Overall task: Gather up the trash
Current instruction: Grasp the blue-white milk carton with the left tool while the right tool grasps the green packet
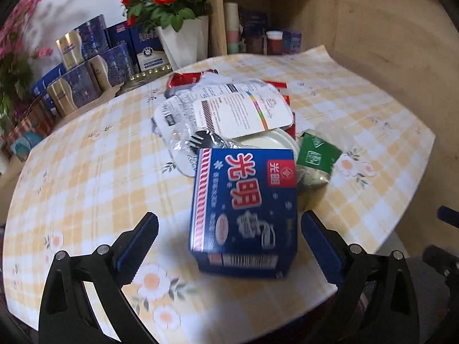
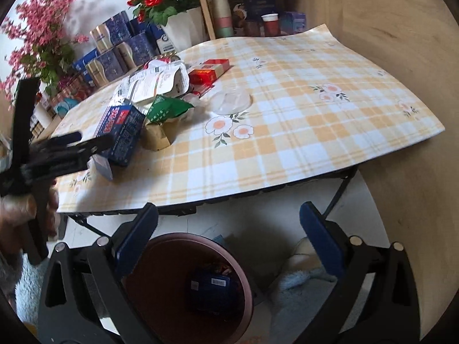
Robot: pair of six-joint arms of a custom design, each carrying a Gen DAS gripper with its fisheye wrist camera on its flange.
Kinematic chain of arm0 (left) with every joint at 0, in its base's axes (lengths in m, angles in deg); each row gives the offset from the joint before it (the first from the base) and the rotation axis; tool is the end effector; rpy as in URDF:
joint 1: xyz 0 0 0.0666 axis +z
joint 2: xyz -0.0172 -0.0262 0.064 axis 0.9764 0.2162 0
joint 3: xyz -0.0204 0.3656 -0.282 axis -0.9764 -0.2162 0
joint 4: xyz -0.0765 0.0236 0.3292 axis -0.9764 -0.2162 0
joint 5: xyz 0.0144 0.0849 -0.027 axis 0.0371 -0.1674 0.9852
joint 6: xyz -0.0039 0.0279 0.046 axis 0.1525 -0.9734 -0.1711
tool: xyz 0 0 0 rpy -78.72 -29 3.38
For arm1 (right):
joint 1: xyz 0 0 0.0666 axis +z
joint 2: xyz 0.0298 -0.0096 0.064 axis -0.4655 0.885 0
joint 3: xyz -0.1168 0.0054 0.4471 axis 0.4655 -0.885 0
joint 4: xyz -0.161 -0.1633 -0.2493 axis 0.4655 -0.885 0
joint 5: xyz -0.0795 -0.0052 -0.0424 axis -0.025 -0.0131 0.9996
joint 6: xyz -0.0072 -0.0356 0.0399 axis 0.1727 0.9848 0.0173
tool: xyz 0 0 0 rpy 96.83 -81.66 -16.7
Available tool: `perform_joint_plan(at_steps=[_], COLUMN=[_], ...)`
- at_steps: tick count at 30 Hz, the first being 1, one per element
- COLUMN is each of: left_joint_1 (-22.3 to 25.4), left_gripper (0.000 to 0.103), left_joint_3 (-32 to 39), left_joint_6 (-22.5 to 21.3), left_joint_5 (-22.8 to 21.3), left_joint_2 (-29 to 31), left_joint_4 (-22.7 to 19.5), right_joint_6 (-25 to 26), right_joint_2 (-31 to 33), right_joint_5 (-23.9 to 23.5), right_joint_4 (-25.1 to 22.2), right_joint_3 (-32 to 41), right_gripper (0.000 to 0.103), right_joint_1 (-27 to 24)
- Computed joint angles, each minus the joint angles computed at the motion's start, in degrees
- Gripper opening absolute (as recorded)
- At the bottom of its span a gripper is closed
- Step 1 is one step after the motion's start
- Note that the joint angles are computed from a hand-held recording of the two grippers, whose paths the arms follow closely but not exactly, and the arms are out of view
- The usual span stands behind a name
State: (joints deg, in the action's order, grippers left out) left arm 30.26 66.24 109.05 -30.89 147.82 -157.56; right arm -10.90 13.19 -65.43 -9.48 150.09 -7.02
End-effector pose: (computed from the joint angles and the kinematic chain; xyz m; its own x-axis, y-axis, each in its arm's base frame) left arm 0.3770 -0.3790 0.5525 -0.7688 -0.0873 -0.6335 -0.1728 0.9821 0.0744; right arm 0.3937 0.1572 0.5371 -0.7375 -0.2547 -0.6255 -0.4613 0.8664 0.1911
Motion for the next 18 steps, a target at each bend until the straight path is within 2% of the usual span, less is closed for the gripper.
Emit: perform_joint_plan(at_steps=[4,7,8,9,13,18], left_joint_1=[1.56,2.63,2.92,2.94,2.68,0.9], left_gripper=[0.097,0.097,0.09,0.077,0.076,0.076], left_joint_3=[1.43,1.18,0.22,-0.51,-4.37,-7.01], left_joint_6=[-0.86,1.02,1.88,2.06,3.33,6.44], left_joint_5=[1.27,3.13,3.91,4.45,6.03,4.48], left_joint_2=[1.68,1.54,0.83,0.28,-3.0,-6.21], left_joint_4=[-0.49,-0.92,-0.03,1.05,4.67,5.27], right_joint_6=[0.32,0.76,1.26,1.74,2.09,2.39], right_joint_2=[0.72,1.19,1.32,1.42,2.32,4.28], right_joint_5=[-1.8,-3.02,-3.4,-3.53,-4.28,-4.8], right_joint_4=[-0.86,-1.27,-1.25,-1.11,-0.97,0.32], right_joint_3=[0.91,1.56,1.76,1.94,3.01,5.3], right_gripper=[0.097,0.097,0.097,0.097,0.097,0.097], right_joint_1=[-0.2,-0.14,0.01,0.21,1.04,3.18])
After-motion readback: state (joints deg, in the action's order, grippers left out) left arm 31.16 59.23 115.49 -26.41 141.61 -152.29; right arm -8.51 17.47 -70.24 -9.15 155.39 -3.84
